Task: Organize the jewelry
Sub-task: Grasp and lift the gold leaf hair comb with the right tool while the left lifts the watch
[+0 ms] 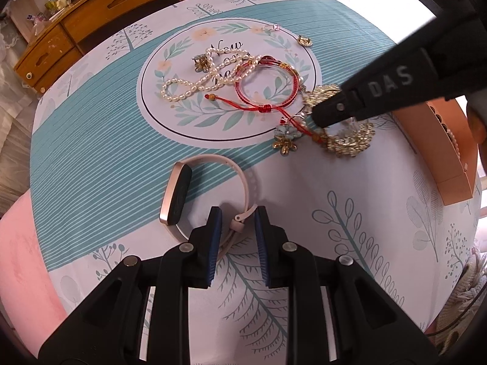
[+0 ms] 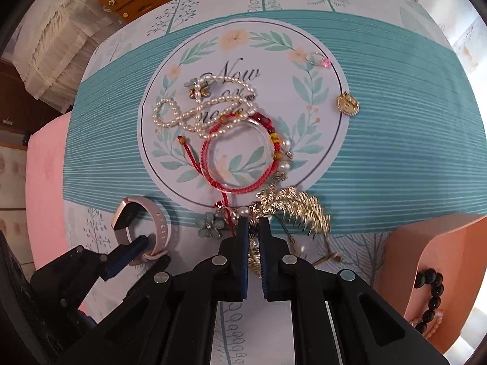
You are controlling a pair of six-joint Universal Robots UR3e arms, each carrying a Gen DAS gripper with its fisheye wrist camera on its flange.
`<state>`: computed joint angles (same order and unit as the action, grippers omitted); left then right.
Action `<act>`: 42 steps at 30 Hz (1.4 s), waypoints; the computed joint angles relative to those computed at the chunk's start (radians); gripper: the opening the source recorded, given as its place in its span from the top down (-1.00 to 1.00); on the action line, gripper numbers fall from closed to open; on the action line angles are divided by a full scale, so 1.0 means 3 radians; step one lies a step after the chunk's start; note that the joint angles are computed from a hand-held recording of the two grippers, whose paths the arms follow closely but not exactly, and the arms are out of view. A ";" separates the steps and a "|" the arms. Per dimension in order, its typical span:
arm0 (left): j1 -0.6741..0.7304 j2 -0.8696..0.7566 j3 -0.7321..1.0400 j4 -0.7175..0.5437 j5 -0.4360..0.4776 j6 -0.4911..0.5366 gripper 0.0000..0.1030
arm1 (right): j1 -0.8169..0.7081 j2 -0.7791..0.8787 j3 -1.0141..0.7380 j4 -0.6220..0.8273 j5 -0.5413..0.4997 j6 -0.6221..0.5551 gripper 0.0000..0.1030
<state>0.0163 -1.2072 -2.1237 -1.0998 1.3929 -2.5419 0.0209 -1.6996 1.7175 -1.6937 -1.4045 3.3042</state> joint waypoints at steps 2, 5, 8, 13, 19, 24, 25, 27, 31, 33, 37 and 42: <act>0.0034 0.0029 -0.0019 -0.0016 -0.0023 0.0032 0.62 | -0.0083 -0.0083 0.0070 0.0056 0.0012 -0.0103 0.87; 0.0064 0.0031 -0.0023 -0.0024 -0.0052 0.0041 0.62 | -0.0160 -0.0184 0.0131 0.0154 0.0008 -0.0219 0.87; 0.0043 0.0021 -0.0022 -0.0004 -0.0033 0.0013 0.62 | -0.0177 -0.0190 0.0122 0.0234 -0.0034 -0.0259 0.87; 0.0035 0.0015 -0.0020 -0.0007 -0.0025 -0.0019 0.62 | -0.0126 -0.0162 0.0094 0.0229 -0.0095 -0.0234 0.86; 0.0049 0.0004 -0.0016 -0.0015 -0.0037 -0.0010 0.62 | -0.0004 0.0029 -0.0064 0.0199 -0.0106 -0.0052 0.79; 0.0058 -0.0006 -0.0006 -0.0027 -0.0045 -0.0008 0.62 | 0.0023 0.0052 -0.0081 0.0185 -0.0118 0.0040 0.78; 0.0060 -0.0013 -0.0001 -0.0030 -0.0046 -0.0011 0.62 | 0.0017 0.0042 -0.0079 0.0190 -0.0116 0.0038 0.78; 0.0062 -0.0021 0.0010 -0.0044 -0.0051 -0.0019 0.62 | 0.0024 0.0076 -0.0097 0.0172 -0.0110 0.0054 0.70; 0.0056 -0.0015 0.0006 -0.0041 -0.0044 -0.0027 0.62 | 0.0095 0.0128 -0.0124 0.0120 -0.0178 0.0159 0.40; 0.0064 -0.0012 0.0004 -0.0044 -0.0052 -0.0025 0.62 | 0.0097 0.0157 -0.0089 0.0093 -0.0170 0.0189 0.39; 0.0089 -0.0008 0.0010 -0.0073 -0.0079 -0.0014 0.62 | 0.0131 0.0124 -0.0038 -0.0007 -0.0200 0.0234 0.43; 0.0104 -0.0001 0.0008 -0.0077 -0.0084 -0.0001 0.62 | 0.0028 -0.0069 0.0151 -0.0044 -0.0132 0.0132 0.80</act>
